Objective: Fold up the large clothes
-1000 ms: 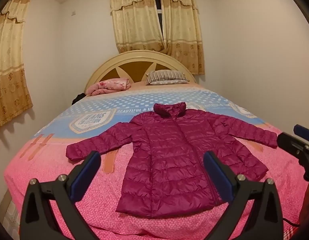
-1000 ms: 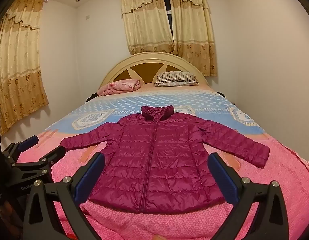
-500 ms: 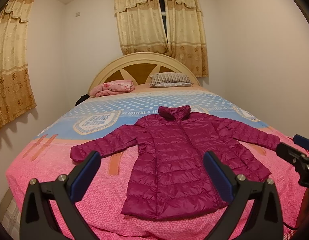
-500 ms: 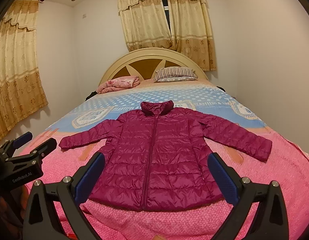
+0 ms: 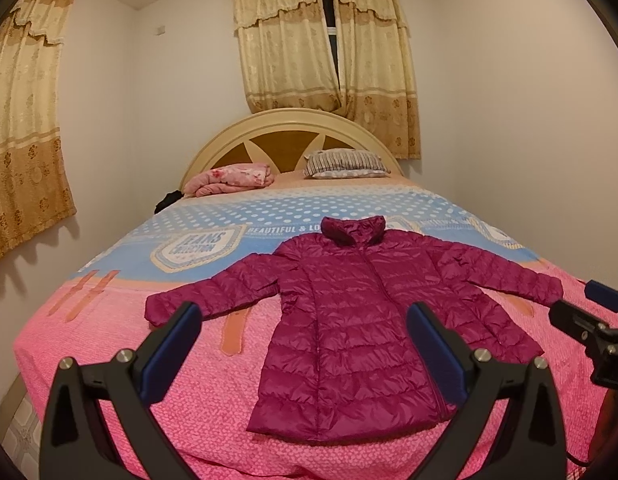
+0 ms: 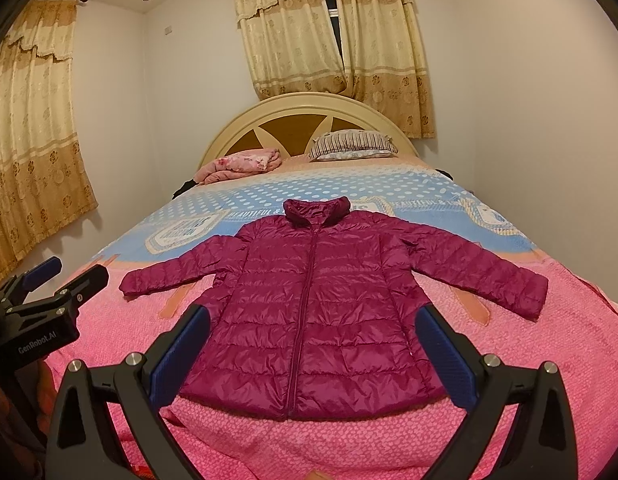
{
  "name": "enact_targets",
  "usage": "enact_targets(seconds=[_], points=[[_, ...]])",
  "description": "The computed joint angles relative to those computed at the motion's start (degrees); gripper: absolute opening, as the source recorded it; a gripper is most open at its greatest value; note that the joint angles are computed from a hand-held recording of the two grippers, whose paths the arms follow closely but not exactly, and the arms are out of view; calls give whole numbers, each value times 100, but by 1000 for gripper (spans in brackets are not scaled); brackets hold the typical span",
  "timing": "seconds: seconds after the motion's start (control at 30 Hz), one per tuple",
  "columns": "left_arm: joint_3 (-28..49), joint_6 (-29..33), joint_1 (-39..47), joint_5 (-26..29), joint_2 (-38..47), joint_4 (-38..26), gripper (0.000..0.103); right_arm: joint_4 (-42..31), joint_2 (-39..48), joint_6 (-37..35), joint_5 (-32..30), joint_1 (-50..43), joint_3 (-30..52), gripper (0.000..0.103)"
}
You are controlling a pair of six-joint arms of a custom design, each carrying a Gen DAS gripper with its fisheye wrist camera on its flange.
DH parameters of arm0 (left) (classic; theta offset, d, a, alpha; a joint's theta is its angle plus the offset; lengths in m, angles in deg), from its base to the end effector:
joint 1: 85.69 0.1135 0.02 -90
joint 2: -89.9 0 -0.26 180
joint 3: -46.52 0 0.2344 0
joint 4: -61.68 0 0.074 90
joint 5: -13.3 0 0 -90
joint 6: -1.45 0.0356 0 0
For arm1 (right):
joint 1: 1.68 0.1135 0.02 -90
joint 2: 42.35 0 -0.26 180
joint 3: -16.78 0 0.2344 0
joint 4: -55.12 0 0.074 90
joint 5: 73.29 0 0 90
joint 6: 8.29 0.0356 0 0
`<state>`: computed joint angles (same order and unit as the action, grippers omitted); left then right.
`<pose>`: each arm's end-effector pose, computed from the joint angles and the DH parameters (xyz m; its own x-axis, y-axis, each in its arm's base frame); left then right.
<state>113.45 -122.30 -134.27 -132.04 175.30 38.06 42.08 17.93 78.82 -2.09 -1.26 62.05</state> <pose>0.2147 -0.1992 0.2352 -0.3813 -0.0454 -0.9233 -0.2275 0.9727 0.0461 0.2125 0.0130 0.2279 -0.4549 -0.0511 -0.8891 -0.3147 0.9432 0.1069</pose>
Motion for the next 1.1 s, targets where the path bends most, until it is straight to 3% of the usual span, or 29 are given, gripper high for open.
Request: enact_targets(seconds=[1.1], points=[[-72,-1,-16,-57,-59,8,103,-111,89,-23,-55,27,109,102]])
